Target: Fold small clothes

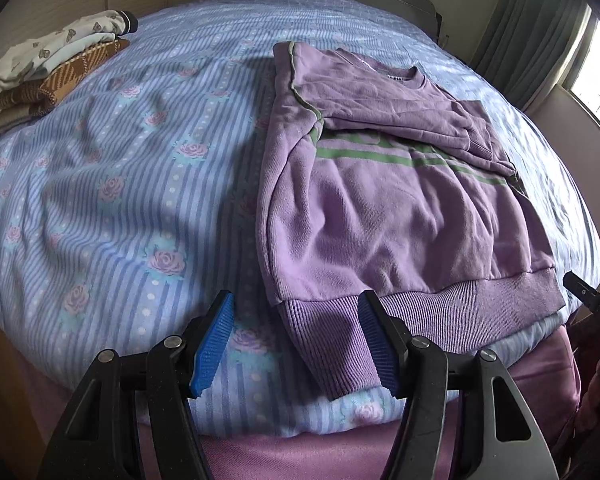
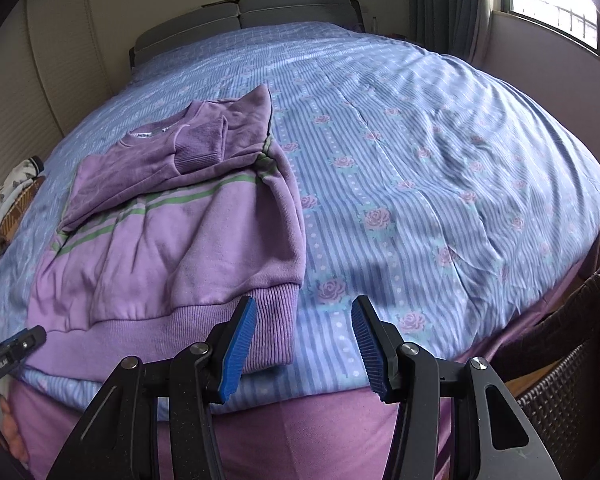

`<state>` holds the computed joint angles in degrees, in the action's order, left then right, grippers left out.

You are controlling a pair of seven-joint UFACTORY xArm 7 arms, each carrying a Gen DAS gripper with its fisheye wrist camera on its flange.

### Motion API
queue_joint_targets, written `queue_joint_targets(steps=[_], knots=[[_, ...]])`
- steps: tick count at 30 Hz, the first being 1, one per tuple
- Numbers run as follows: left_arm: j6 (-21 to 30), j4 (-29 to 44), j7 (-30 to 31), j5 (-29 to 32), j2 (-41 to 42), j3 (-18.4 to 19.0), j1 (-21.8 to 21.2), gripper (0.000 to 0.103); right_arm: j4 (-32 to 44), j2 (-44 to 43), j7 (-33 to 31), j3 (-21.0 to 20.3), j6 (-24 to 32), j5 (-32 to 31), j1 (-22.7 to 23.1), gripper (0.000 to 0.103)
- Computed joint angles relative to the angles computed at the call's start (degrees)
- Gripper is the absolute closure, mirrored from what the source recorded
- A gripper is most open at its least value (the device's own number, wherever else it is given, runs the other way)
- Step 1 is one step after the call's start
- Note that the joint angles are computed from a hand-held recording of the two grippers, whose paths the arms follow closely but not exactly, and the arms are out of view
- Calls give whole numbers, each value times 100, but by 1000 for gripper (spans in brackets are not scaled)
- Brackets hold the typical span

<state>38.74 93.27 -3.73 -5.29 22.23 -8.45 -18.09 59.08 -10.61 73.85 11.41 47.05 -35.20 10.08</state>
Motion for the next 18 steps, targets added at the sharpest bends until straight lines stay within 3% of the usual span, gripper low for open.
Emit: queue_joint_targets(steps=[8, 13, 18], knots=[[-75, -186, -61, -76, -97, -11, 16, 41, -78, 107, -375, -109, -431, 365, 52, 52], [-230, -331, -237, 13, -188, 36, -27, 50, -119, 214, -764, -213, -659, 900, 69, 52], [-178, -334, -173, -108, -177, -44, 23, 50, -104, 329, -1043, -246, -818, 1170, 85, 53]])
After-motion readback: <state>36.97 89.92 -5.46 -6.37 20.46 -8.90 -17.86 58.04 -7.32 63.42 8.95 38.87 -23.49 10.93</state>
